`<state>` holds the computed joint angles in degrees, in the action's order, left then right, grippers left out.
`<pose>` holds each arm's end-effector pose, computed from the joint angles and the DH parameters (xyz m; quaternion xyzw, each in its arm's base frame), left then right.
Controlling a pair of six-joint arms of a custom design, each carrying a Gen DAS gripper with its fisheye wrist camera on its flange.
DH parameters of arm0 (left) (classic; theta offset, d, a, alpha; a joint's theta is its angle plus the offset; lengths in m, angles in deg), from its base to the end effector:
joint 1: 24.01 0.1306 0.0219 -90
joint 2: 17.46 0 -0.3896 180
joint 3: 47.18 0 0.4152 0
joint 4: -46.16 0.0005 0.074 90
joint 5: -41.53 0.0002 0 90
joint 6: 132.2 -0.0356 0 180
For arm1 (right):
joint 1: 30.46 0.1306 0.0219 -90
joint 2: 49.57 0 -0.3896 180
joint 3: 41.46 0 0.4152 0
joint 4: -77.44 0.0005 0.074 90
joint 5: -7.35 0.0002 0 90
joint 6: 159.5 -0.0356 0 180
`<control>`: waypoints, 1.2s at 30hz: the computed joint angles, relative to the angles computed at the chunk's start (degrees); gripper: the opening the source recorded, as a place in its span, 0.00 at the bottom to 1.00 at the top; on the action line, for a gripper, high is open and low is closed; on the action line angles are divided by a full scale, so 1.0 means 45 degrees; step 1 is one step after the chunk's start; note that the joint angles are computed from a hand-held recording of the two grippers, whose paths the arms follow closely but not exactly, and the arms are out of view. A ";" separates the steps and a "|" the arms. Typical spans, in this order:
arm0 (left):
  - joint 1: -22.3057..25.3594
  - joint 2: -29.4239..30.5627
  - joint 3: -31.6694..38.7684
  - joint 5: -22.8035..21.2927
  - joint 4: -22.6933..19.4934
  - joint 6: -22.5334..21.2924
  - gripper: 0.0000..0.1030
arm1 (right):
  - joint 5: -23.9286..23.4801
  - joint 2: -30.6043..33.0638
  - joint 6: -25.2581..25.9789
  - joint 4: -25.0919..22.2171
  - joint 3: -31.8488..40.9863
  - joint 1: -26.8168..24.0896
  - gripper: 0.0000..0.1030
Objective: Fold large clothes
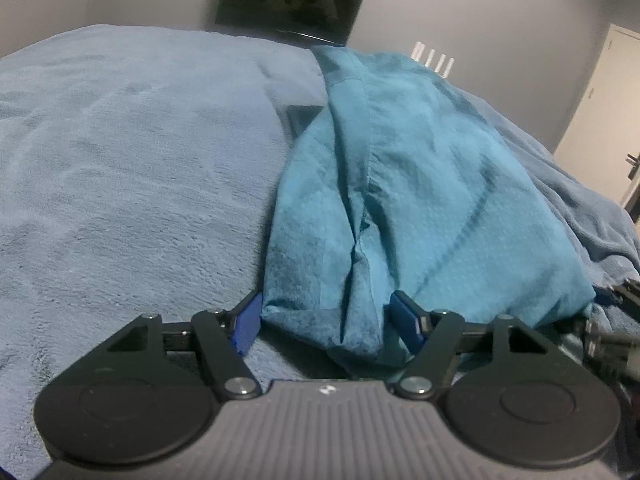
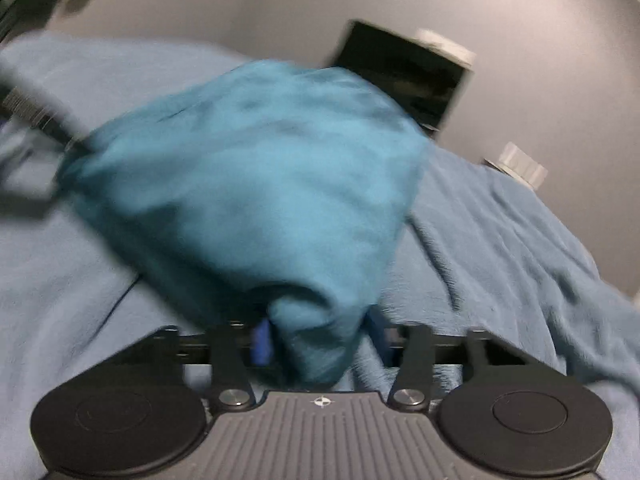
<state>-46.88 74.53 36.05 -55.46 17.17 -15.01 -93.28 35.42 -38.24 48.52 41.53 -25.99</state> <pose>0.4918 -0.2033 0.3896 -0.0606 0.8945 -0.1364 0.4214 0.4942 0.0447 0.4480 -0.3092 0.8105 -0.0353 0.4962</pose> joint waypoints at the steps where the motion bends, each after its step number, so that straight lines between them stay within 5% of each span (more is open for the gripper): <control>1: 0.0003 -0.0042 -0.0011 0.0169 0.0011 -0.0090 0.62 | -0.0278 0.0093 -0.0630 -0.0083 0.0178 -0.0138 0.41; 4: -0.0106 -0.0114 -0.0021 0.0763 0.0085 -0.0690 0.60 | -0.0283 0.0346 -0.1869 -0.0537 0.0572 -0.0493 0.39; 8: -0.0404 -0.0049 0.0131 -0.0037 -0.0198 -0.1611 0.60 | -0.1046 0.0579 -0.2846 -0.1983 0.1142 -0.0855 0.40; 12: -0.0447 -0.0748 -0.0400 -0.0760 0.0672 -0.1344 0.60 | -0.2994 -0.0362 -0.2939 -0.1068 0.0413 -0.1236 0.64; 14: -0.0697 -0.1179 -0.0883 -0.1870 0.1803 -0.1672 0.60 | -0.3417 -0.0820 -0.3025 0.0091 -0.0056 -0.1207 0.64; 18: -0.1224 -0.1200 -0.1138 -0.2451 0.3045 -0.3275 0.60 | -0.2774 -0.0446 -0.3176 0.0601 0.0274 -0.0587 0.54; 22: -0.1514 -0.0276 -0.0287 -0.2212 0.1462 -0.4339 0.60 | -0.1663 0.0715 -0.2715 -0.0367 0.0983 -0.0177 0.51; 25: -0.1573 0.0068 -0.0111 -0.2300 0.0928 -0.4409 0.60 | -0.1994 0.0812 -0.3284 -0.0782 0.1443 -0.0215 0.52; 28: -0.1399 0.0046 -0.0075 -0.1814 0.0786 -0.3809 0.60 | -0.2177 0.0683 -0.3626 0.0912 0.1529 0.0097 0.56; 36: -0.1341 0.0100 -0.0040 -0.1542 0.0703 -0.3438 0.60 | -0.0287 0.5611 -0.5210 -0.1405 0.8043 0.2335 0.49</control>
